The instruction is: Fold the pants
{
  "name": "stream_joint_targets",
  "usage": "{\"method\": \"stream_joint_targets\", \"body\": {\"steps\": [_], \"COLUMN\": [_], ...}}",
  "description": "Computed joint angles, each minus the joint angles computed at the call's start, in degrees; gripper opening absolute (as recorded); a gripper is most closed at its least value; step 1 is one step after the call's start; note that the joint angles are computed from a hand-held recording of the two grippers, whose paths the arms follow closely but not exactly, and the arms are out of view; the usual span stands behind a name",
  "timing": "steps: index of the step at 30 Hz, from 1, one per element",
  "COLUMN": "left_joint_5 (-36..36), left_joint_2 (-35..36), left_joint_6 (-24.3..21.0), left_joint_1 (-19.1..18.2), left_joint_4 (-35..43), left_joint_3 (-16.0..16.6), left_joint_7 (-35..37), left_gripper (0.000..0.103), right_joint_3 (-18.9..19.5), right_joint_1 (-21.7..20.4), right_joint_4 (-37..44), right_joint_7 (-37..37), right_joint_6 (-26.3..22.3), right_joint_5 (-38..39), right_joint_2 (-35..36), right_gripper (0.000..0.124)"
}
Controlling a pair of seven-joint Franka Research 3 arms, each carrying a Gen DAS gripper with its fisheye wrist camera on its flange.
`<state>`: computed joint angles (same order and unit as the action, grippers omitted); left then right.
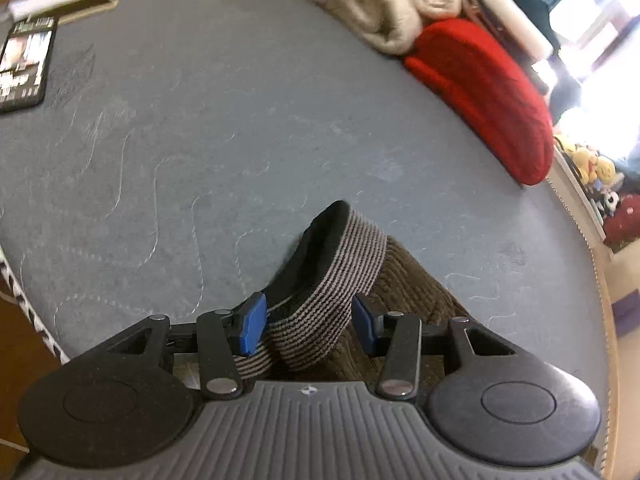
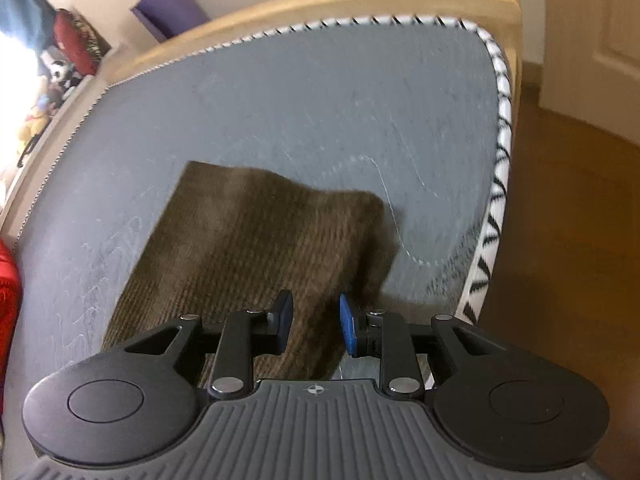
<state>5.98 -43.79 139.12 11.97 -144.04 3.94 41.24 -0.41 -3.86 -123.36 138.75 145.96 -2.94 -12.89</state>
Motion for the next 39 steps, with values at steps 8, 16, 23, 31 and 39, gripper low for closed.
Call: {"method": "stream_joint_targets", "body": {"steps": [8, 16, 23, 31, 39], "left_joint_5": [-7.8, 0.9, 20.8, 14.9, 2.2], "left_joint_2": [2.6, 1.7, -3.0, 0.1, 10.3], "left_joint_6": [-2.1, -8.5, -2.8, 13.5, 1.2], "left_joint_1": [-3.2, 0.6, 6.1, -14.9, -28.1], "left_joint_4": [0.7, 2.4, 0.0, -3.1, 2.9], "left_joint_3": [3.9, -1.8, -13.0, -0.6, 3.6], "left_joint_7": [7.9, -0.5, -9.2, 11.1, 32.5], "left_gripper": [0.025, 0.031, 0.048, 0.048, 0.048], "right_joint_3": [-0.8, -0.9, -0.9, -0.9, 3.5], "right_joint_1": [0.8, 0.5, 0.0, 0.1, -3.4], "right_joint_4": [0.0, -1.4, -2.2, -1.6, 0.5], "right_joint_7": [-2.1, -3.6, -2.0, -3.1, 13.2], "right_joint_6": [-0.8, -0.3, 1.8, 3.6, -2.3], "right_joint_5": [3.3, 4.4, 5.9, 6.7, -10.6], "right_joint_2": [0.5, -0.7, -0.8, 0.8, 0.3], "right_gripper": [0.027, 0.027, 0.031, 0.006, 0.012]}}
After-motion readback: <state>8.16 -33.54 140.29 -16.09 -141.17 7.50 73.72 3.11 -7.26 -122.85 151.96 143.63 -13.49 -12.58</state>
